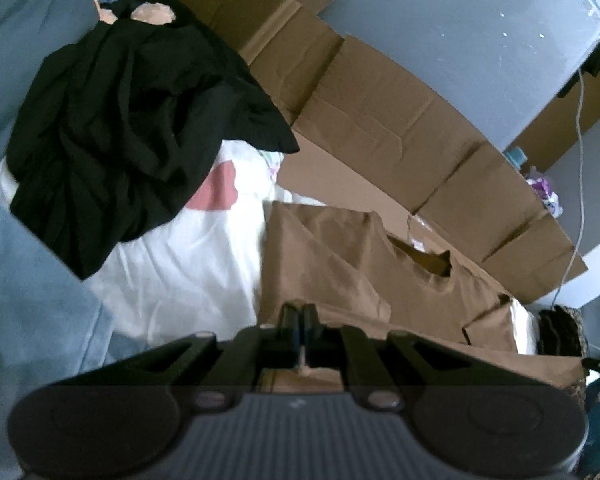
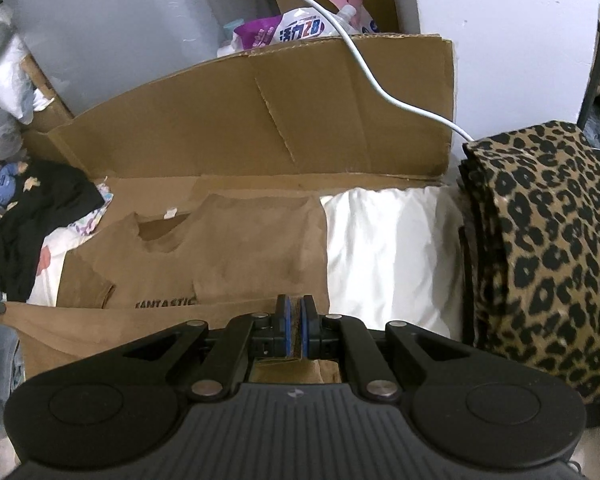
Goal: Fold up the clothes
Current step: 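Carry the hem over the print toward the collar with both tools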
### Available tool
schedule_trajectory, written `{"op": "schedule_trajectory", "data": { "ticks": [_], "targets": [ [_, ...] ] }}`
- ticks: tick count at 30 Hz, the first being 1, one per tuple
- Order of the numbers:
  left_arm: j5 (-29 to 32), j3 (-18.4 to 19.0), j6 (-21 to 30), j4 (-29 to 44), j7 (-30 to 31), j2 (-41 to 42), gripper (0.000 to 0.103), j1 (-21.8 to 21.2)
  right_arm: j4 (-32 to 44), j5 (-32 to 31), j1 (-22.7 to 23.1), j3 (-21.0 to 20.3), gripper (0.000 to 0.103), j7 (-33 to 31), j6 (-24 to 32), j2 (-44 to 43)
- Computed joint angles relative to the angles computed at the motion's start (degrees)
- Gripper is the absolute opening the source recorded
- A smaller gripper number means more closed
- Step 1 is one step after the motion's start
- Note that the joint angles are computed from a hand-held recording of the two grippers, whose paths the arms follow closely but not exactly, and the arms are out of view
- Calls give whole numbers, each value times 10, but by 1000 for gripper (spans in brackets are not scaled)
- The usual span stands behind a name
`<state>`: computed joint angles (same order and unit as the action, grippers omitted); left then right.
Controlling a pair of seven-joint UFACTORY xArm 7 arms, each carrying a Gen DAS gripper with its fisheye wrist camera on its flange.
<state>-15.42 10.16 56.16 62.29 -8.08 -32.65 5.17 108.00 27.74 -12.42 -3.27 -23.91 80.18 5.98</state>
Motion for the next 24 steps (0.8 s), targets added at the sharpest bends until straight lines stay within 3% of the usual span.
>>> {"op": "schedule_trajectory", "data": {
  "ticks": [18, 24],
  "targets": [
    [-2, -21, -101, 79, -5, 158, 2, 11, 51, -20, 24, 42, 3, 62, -107, 103],
    [8, -31, -116, 109, -17, 198, 2, 17, 113, -31, 34, 56, 3, 93, -125, 155]
  ]
}}
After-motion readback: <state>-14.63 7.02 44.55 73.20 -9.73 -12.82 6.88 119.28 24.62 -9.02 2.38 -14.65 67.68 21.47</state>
